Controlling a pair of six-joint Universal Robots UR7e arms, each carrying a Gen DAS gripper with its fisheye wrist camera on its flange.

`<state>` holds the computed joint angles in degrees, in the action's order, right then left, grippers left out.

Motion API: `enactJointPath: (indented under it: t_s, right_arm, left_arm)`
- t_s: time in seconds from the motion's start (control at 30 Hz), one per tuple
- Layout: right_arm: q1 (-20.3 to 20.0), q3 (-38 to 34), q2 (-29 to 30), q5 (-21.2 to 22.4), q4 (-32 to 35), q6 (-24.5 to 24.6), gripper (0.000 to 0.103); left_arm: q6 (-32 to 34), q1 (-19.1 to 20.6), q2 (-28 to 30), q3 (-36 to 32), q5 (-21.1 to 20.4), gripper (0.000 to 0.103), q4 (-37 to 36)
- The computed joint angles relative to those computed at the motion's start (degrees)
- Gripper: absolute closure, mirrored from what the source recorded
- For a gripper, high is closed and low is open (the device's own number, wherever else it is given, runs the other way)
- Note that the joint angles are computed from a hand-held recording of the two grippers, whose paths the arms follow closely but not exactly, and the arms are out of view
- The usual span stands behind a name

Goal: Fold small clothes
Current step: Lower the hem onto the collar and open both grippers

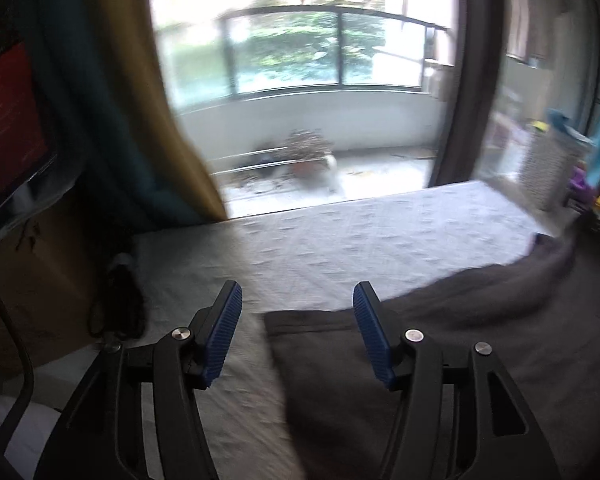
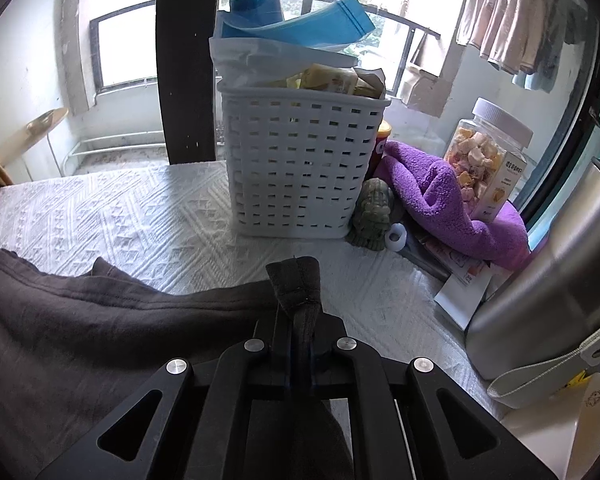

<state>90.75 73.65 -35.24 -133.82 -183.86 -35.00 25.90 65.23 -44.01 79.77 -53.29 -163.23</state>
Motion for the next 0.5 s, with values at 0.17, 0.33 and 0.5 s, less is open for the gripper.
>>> enactJointPath:
  t_s: [0.17, 0.33, 0.5]
  right_arm:
    - [0.0, 1.7, -1.0, -1.0, 1.2, 1.0, 0.006]
    - [0.1, 6.0, -3.1, 0.3, -0.6, 0.3, 0.001]
    - [1.2, 10.2, -6.0, 3.4, -2.6, 1.1, 0.001]
  left_arm:
    - [-3.0, -0.8, -1.8, 3.7, -6.4, 0.045, 5.4]
    - [-4.6, -0.5, -1.0, 4.7, -6.4, 0.045, 11.8]
    - [-5.2, -0.5, -0.1, 4.9, -2.2, 0.045, 12.6]
